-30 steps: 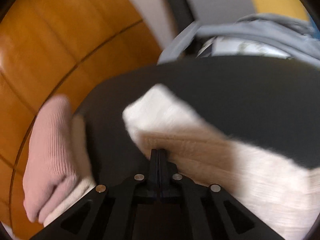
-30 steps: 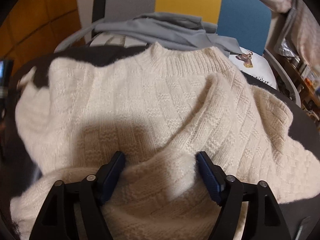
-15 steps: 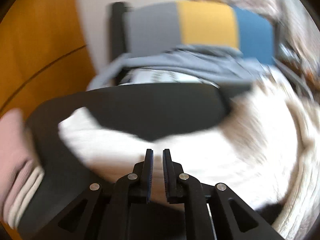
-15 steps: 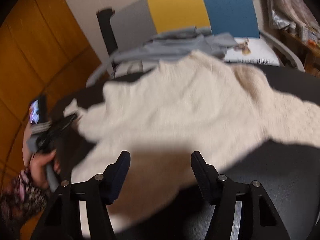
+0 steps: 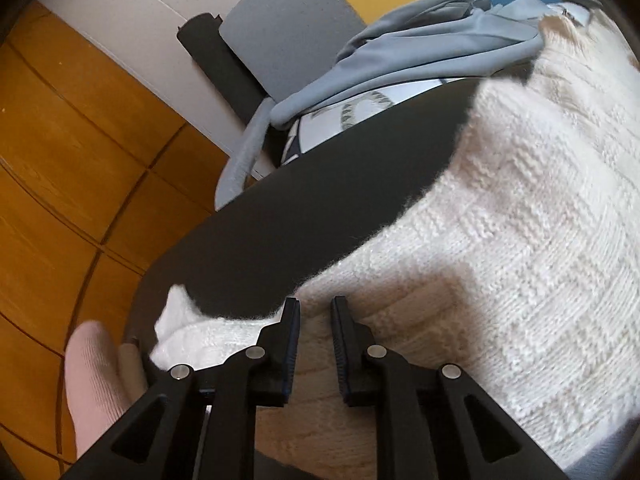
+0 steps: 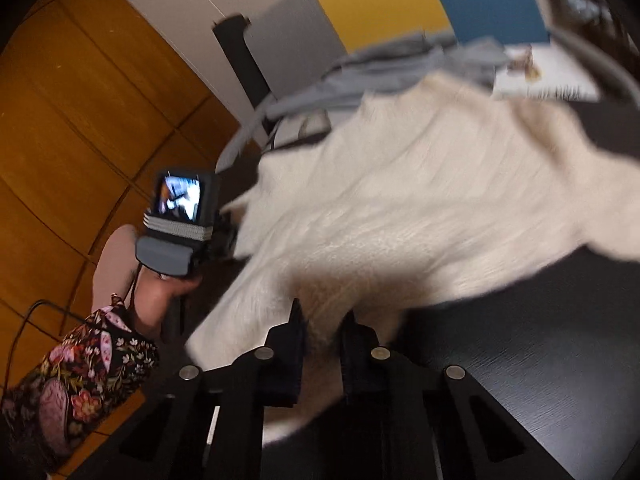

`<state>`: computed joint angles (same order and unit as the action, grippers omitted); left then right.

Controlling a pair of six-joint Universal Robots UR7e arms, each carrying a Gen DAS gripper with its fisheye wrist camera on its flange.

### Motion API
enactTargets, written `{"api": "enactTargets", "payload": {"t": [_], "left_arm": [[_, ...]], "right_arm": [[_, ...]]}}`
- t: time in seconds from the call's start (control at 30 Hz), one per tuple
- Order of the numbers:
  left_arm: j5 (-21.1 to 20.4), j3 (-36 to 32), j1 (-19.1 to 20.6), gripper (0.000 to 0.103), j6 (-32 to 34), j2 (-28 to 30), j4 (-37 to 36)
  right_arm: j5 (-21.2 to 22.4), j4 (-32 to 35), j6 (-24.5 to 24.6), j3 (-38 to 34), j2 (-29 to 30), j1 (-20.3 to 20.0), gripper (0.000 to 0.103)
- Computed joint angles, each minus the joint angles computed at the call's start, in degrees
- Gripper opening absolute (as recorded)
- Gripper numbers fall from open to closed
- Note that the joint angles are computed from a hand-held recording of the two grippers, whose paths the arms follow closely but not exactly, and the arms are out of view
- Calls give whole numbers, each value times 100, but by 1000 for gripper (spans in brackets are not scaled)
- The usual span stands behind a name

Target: Fold clothes

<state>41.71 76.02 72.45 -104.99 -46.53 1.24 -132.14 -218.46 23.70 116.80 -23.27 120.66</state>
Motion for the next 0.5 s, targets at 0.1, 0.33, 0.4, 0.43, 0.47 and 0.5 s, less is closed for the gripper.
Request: {"api": "enactTargets", "payload": {"t": [0.1,0.33,0.4,0.43,0.47,0.5], "left_arm": [[106,-77,52,9,102,29,-39],[35,-236,55,10,269,105,74],[34,-17,-33,15,-274,-172,586],[150,90,-56,18,-618,-325,822],[299,238,-81,21,-1065,-525,1116],[477,355,-97,21,-1512,-706,1459]], "right_arm": [[-420,10,191,451,-369,45,14],[-896,436,1389,1665,-879,-818,19],[-704,-380,1326,1850,-786,-859,31],[-791,-449,1308,1865,-772,-812,39],[-943,-454,1310,1876,-772,-685,53],[-1093,-460,1307,1884,-771,-558,54]]}}
